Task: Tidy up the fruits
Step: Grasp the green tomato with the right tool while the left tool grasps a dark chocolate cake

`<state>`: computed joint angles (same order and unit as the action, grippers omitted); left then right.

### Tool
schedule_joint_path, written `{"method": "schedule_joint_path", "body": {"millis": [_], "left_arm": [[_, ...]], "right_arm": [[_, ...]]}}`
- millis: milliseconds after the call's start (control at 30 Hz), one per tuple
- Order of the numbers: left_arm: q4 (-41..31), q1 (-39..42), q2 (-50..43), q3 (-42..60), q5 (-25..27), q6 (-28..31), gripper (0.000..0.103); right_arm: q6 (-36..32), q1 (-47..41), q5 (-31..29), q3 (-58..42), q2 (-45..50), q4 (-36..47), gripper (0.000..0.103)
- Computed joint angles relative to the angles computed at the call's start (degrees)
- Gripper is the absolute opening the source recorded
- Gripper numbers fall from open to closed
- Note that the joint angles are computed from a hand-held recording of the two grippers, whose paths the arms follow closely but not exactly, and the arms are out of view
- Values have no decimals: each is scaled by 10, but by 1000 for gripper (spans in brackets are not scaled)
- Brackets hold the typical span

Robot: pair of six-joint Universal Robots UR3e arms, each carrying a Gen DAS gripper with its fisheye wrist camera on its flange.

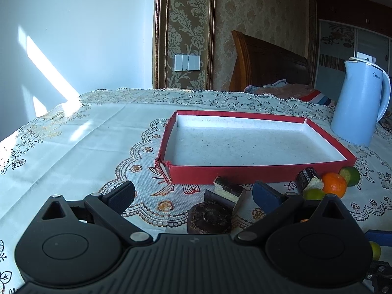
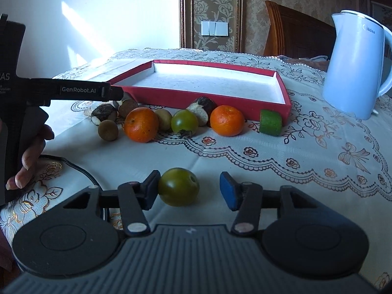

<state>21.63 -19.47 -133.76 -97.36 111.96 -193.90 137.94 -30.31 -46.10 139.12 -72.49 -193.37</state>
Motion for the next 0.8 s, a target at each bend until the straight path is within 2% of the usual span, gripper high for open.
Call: {"method": "schedule_joint_path", "body": {"millis": [67, 133, 300, 400, 500, 600, 733, 800], "left_arm": [[12, 13, 25, -39, -15, 5, 103], [37, 29, 54, -90, -30, 3, 103], [70, 70, 127, -205, -74, 17, 103], [94, 82, 146, -246, -86, 33, 103], [98, 69, 134, -237, -67, 58, 103], [54, 51, 118, -189, -47, 72, 103], [-21, 58, 110, -131, -100, 53, 103], [-75, 55, 98, -87, -99, 31, 103]], "right_arm": [[-1, 2, -2, 2, 1, -7, 41], [0, 2, 4, -3, 2, 3, 35], [43, 2, 8, -18, 18, -12, 34], [63, 1, 8, -22, 28, -28, 34], [54, 8, 1, -24, 31, -28, 34], [55, 12, -2, -22, 36, -41, 34], [56, 7, 4, -20, 36, -38, 34], [56, 5, 7, -21, 36, -35, 34]]}}
